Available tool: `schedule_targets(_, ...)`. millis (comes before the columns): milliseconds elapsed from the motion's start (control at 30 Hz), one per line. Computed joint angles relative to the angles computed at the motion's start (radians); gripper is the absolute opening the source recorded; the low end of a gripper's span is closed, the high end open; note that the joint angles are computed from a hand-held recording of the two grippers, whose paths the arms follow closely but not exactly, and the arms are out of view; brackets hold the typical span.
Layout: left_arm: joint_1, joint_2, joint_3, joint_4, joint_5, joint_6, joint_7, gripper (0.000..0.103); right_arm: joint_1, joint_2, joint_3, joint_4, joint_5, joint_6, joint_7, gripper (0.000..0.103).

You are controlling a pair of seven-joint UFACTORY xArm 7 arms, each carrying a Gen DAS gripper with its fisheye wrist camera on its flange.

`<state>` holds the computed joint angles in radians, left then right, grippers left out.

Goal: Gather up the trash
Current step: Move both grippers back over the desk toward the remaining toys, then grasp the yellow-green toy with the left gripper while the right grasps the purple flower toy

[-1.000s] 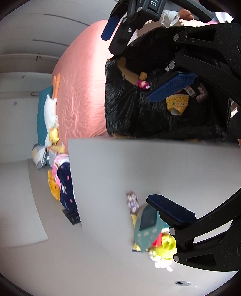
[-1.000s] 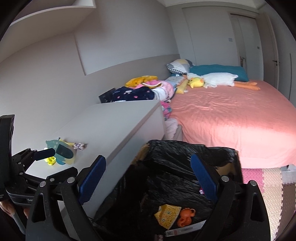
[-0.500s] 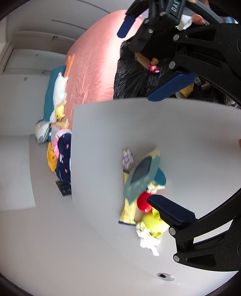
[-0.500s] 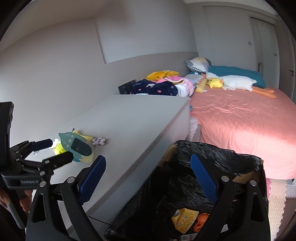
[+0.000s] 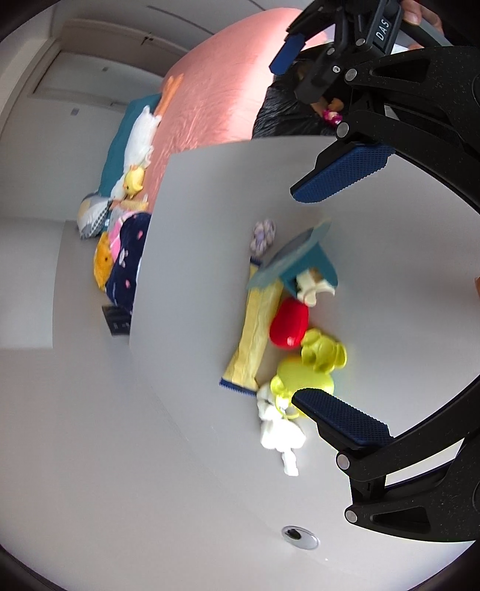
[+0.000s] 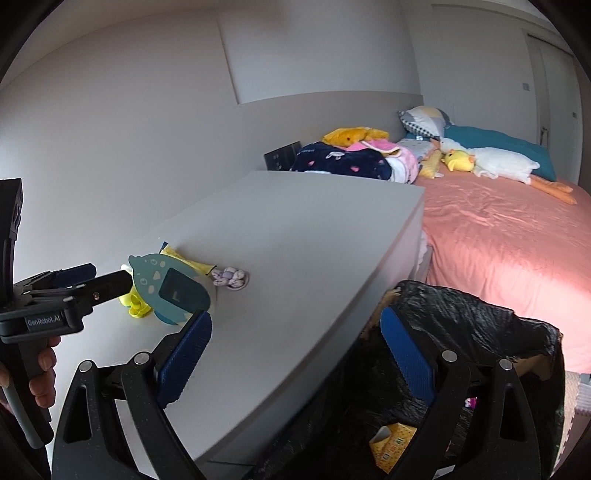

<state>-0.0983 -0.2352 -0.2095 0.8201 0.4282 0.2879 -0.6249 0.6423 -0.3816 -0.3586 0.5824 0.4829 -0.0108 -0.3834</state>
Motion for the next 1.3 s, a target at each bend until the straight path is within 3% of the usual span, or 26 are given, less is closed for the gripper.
schedule_targets(267, 0.025, 0.018, 0.041, 0.007, -0.018, 0.0, 0.004, 0.097, 0.109, 0.095, -0.063, 0.091, 0.089, 0.01, -0.078, 0.093)
schedule_targets(500, 0.07, 0.025, 0.059, 0.003, -0.028, 0.008, -0.029, 0.097, 0.198, 0.196, -0.115, 0.202, 0.281, 0.053, -0.236, 0.093)
schedule_targets(633, 0.081, 0.047, 0.073, 0.011, -0.04, 0.024, -0.05, 0.097, 0.192, 0.262, -0.104, 0.27, 0.376, 0.091, -0.309, 0.093)
schedule_targets(733, 0.065, 0.069, 0.095, 0.021, -0.084, 0.038, -0.02, 0.087, 0.17, 0.309, -0.079, 0.315, 0.418, 0.122, -0.348, 0.089)
schedule_targets(1000, 0.041, 0.12, 0.126, 0.046, -0.157, 0.061, 0.036, 0.078, 0.071, 0.4, 0.014, 0.395, 0.392, 0.193, -0.327, 0.078)
schedule_targets(1300, 0.019, 0.174, 0.137, 0.086, -0.226, 0.057, 0.077, 0.078, -0.017, 0.469, 0.11, 0.452, 0.224, 0.212, -0.202, 0.074)
